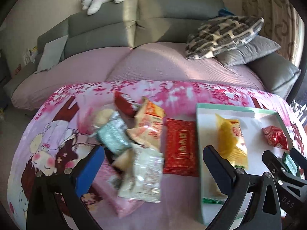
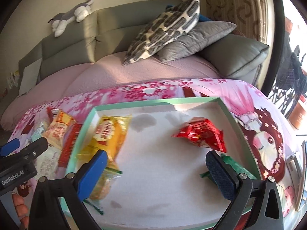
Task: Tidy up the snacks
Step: 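Withdraw both tools from the tray back toward the snack heap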
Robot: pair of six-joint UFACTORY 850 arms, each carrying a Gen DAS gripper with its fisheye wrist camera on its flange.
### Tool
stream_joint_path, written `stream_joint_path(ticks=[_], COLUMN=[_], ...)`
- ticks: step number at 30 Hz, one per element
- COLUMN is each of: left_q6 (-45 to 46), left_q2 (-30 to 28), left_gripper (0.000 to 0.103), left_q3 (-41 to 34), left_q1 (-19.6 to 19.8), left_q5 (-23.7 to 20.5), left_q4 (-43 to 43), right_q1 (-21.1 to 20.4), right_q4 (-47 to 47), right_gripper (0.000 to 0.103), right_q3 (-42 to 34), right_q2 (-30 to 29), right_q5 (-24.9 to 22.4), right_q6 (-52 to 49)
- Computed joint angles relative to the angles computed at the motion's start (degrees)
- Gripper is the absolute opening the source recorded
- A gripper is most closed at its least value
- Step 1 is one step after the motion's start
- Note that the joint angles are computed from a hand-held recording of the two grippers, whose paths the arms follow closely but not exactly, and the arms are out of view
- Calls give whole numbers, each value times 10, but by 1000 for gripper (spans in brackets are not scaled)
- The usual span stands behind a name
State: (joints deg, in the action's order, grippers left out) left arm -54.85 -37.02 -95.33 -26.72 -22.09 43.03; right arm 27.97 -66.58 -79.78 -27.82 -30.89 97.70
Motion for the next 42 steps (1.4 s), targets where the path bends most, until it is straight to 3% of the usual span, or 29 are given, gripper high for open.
stream_joint_path(ticks=[8,14,33,36,42], left_q6=[-80,-100,-8,6,26], left_q2=[30,50,55,51,50], left_gripper=[102,102,102,102,102], left_q3=[42,76,100,98,98], left_q1=[35,66,109,114,119], left_q5=[-17,-17,0,2,11], left_q4=[57,44,-60,-81,-111], right_q1=[23,37,61,62,57], right_q4=[32,63,272,264,335], right_gripper=[103,103,103,103,90], right_q3=[-50,-75,-195,-206,-221], right_q2=[-36,-55,-149,-159,-176], right_q5=[34,72,112,113,124], right_q6=[-85,-140,-328,-308,-343])
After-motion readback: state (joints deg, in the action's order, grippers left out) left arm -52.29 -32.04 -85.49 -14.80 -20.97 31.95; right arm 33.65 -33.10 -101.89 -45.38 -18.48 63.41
